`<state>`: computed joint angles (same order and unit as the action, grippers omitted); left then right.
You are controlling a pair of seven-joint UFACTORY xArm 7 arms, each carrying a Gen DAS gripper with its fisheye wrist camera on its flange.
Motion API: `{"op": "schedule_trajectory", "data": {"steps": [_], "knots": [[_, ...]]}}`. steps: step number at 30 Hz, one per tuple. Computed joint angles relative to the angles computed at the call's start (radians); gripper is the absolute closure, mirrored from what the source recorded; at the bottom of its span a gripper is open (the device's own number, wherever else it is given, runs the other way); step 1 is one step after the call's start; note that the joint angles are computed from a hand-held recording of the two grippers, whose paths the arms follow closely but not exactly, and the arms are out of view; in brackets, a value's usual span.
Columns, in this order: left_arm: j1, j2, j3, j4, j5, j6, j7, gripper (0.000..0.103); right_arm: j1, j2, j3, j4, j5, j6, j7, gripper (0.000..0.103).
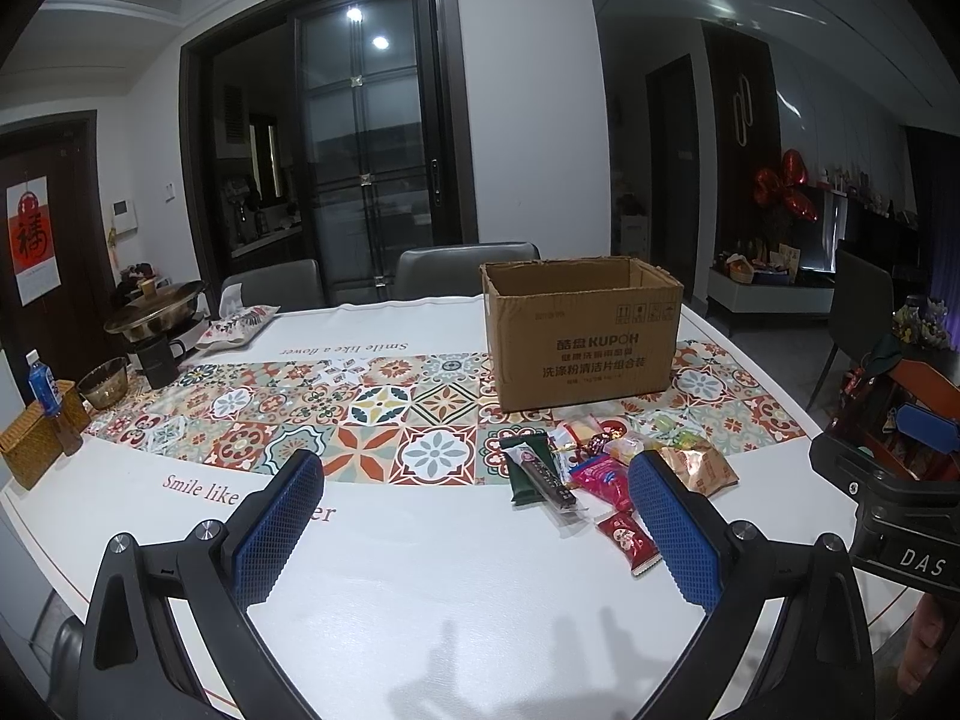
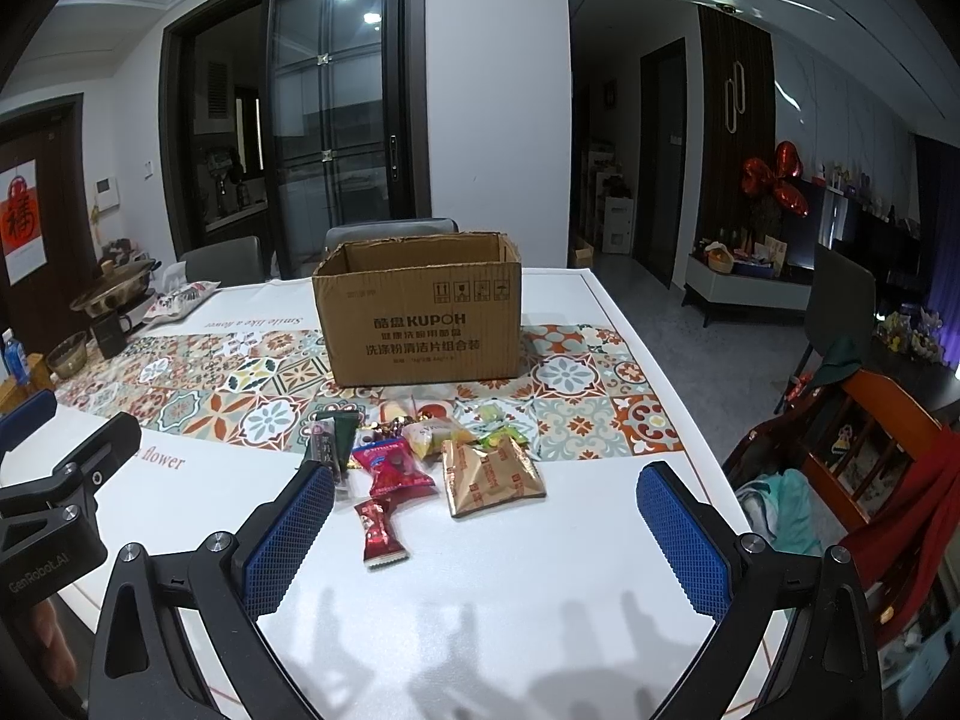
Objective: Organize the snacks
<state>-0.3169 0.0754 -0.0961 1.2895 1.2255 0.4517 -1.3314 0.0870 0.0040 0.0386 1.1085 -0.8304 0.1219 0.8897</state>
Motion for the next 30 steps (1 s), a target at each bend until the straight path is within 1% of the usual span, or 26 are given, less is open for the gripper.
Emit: {"op": "schedule_trajectory", "data": {"steps": [5,9,12,14,16,17,18,19,21,23,24,25,26,27,28,30], "knots": [[0.001,0.000,0.000,0.001,-0.002,0.000,0.002,0.000,0.000,0.001,0.000,0.000,-0.009,-0.001,0.008,0.001],[0.005,0.004,0.003,0.012,-0.029,-0.002,0.029,0.000,0.000,-0.002,0.000,-0.001,0.019,0.002,-0.019,0.001],[0.009,0.009,0.006,0.017,-0.055,-0.004,0.050,0.000,0.002,0.004,0.003,0.007,0.071,0.011,-0.071,0.001],[0.006,0.015,0.009,0.013,-0.052,-0.004,0.041,0.000,0.006,0.013,0.004,0.016,0.126,0.019,-0.127,0.001],[0.007,0.026,0.012,0.019,-0.076,-0.008,0.058,0.000,0.011,0.026,0.003,0.024,0.176,0.023,-0.178,0.001],[0.009,0.034,0.015,0.024,-0.097,-0.013,0.078,0.000,0.014,0.034,0.005,0.030,0.218,0.029,-0.219,0.001],[0.009,0.040,0.017,0.025,-0.114,-0.020,0.091,0.000,0.037,0.042,-0.012,0.027,0.247,0.028,-0.246,0.001],[0.011,0.049,0.020,0.028,-0.141,-0.028,0.112,0.000,0.019,0.057,0.013,0.038,0.316,0.035,-0.314,0.001],[0.014,0.067,0.027,0.041,-0.193,-0.043,0.158,0.001,0.021,0.092,0.032,0.063,0.455,0.053,-0.453,0.001],[0.011,0.082,0.037,0.048,-0.232,-0.063,0.192,0.006,0.007,0.129,0.067,0.097,0.624,0.079,-0.626,0.001],[0.011,0.097,0.039,0.059,-0.266,-0.067,0.225,0.009,0.002,0.152,0.081,0.121,0.687,0.100,-0.689,0.001],[0.006,0.103,0.044,0.059,-0.284,-0.070,0.243,0.011,0.000,0.168,0.090,0.131,0.735,0.106,-0.737,0.002],[0.009,0.118,0.043,0.069,-0.329,-0.078,0.287,0.013,-0.005,0.196,0.100,0.162,0.782,0.128,-0.789,0.006],[0.010,0.132,0.044,0.078,-0.374,-0.082,0.328,0.015,0.005,0.210,0.094,0.171,0.796,0.131,-0.803,0.007],[0.008,0.143,0.047,0.083,-0.408,-0.086,0.358,0.018,0.000,0.238,0.103,0.201,0.834,0.147,-0.850,0.008],[0.007,0.171,0.048,0.103,-0.487,-0.087,0.431,0.021,0.019,0.277,0.091,0.237,0.857,0.167,-0.877,0.011]]}}
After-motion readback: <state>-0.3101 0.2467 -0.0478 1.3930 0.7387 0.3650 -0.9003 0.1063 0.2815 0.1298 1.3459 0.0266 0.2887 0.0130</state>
